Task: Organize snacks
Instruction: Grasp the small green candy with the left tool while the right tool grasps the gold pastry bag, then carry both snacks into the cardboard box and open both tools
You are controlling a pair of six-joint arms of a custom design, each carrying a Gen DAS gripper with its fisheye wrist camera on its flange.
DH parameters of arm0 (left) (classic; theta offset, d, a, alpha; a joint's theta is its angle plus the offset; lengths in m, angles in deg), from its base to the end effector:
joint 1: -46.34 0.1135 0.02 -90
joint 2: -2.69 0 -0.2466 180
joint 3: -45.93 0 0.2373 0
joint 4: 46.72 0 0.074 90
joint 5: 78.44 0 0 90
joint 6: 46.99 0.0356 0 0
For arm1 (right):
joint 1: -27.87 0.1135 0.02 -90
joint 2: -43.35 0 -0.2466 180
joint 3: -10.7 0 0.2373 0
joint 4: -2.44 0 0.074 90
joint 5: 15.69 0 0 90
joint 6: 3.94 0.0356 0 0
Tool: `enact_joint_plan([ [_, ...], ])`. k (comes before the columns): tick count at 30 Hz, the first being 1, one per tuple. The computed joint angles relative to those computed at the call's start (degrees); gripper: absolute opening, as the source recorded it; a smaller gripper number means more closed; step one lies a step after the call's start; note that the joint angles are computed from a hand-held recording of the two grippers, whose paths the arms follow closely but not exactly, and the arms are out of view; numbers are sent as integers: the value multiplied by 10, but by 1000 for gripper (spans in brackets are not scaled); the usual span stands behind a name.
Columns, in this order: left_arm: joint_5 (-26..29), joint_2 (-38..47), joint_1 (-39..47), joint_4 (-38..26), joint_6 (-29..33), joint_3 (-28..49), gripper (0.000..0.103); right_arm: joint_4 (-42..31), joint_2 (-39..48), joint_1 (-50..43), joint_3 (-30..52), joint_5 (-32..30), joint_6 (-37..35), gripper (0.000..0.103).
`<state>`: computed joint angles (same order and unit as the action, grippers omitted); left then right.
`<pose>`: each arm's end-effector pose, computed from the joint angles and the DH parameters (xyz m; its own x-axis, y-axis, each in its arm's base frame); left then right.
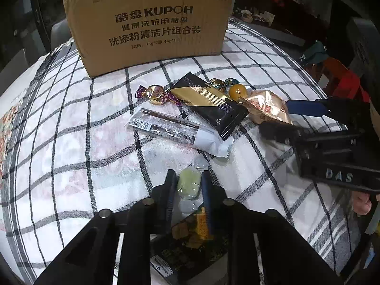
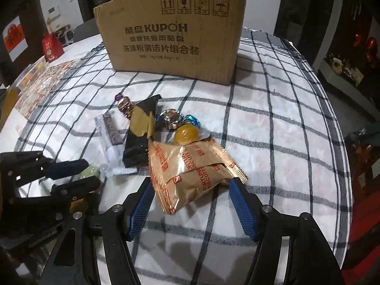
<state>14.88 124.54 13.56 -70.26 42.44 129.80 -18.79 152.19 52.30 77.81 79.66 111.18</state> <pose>0.3263 -0.2126 0.0807 -0.7446 0.4677 -0.4763 0.5563 0.8291 -0.0556 0.2986 0.1320 0.0915 -0.8927 0.0587 -0.4469 0.0064 0.9930 0.1178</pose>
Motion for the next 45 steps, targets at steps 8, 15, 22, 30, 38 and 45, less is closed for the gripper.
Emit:
enact_joint_plan([
  [8,0,-11,3,11,-9,-14,20,23,-8,-5,-21,-13,14,26],
  [15,-4,-55,-2,31,-13,-44,20,67,-50,-9,-72,-26,28,21],
  [22,-1,-76,-13,35,-23,-44,20,96,-77,-8,-101,-27,29,20],
  [30,-2,-91,-18,50,-33,-53,20,97,-113,1,-120,1,40,10],
  [38,1,-115,-19,61,-37,-66,20,94,-157,19,-134,32,45,7],
  [45,-1,-143,-14,58,-35,-57,20,82,-192,25,-124,49,47,7],
])
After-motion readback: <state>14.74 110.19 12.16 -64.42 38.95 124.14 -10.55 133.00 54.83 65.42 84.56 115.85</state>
